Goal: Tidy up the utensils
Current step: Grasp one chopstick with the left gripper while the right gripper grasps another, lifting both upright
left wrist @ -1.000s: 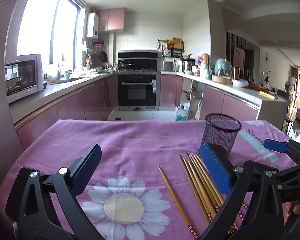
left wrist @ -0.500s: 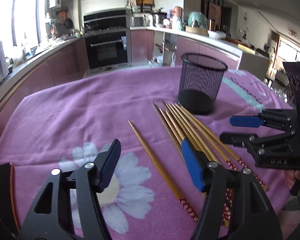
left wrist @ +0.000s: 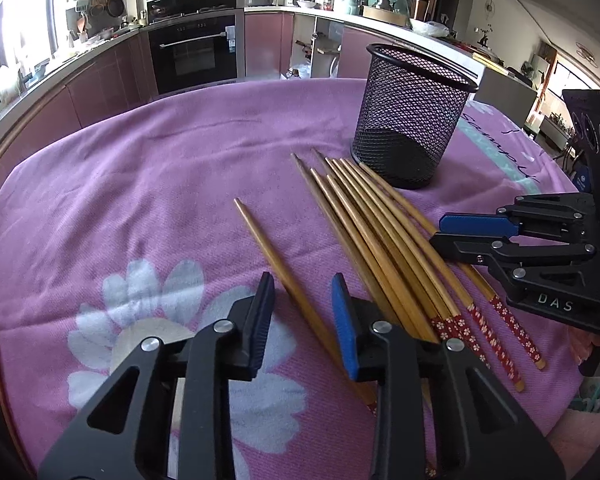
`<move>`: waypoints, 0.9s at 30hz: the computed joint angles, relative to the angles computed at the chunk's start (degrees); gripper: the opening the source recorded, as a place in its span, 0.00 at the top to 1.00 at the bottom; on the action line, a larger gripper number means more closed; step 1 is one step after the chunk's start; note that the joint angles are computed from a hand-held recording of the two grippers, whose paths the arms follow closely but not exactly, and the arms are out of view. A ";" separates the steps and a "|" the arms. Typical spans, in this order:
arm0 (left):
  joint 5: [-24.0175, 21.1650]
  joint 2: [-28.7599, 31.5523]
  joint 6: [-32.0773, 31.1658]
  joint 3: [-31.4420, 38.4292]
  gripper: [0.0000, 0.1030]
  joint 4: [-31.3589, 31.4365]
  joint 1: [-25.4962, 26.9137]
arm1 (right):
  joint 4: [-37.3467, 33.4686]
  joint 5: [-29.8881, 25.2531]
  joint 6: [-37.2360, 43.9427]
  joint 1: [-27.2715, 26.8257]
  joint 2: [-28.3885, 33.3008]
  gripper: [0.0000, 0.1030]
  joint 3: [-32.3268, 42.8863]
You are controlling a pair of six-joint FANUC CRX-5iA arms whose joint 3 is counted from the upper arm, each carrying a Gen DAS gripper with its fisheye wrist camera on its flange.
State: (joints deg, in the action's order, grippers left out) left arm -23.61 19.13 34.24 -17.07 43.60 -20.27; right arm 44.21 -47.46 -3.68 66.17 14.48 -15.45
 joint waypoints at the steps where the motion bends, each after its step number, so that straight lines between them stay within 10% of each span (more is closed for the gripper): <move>1: -0.14 0.45 2.12 1.00 0.76 -1.85 0.04 | 0.07 0.17 0.08 -0.22 0.22 0.86 0.19; 12: 1.05 -0.77 3.22 -0.72 0.93 2.30 0.45 | 7.37 6.50 -9.83 -1.21 -3.92 0.95 -6.06; 27: -11.00 -5.62 -19.32 -4.50 0.93 27.72 2.14 | 29.58 6.14 -26.06 -1.92 -11.84 0.95 -13.87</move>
State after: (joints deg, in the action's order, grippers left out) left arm -34.61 13.50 14.92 -21.57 71.31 -18.14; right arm 73.79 -41.32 -29.74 64.25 2.63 -29.33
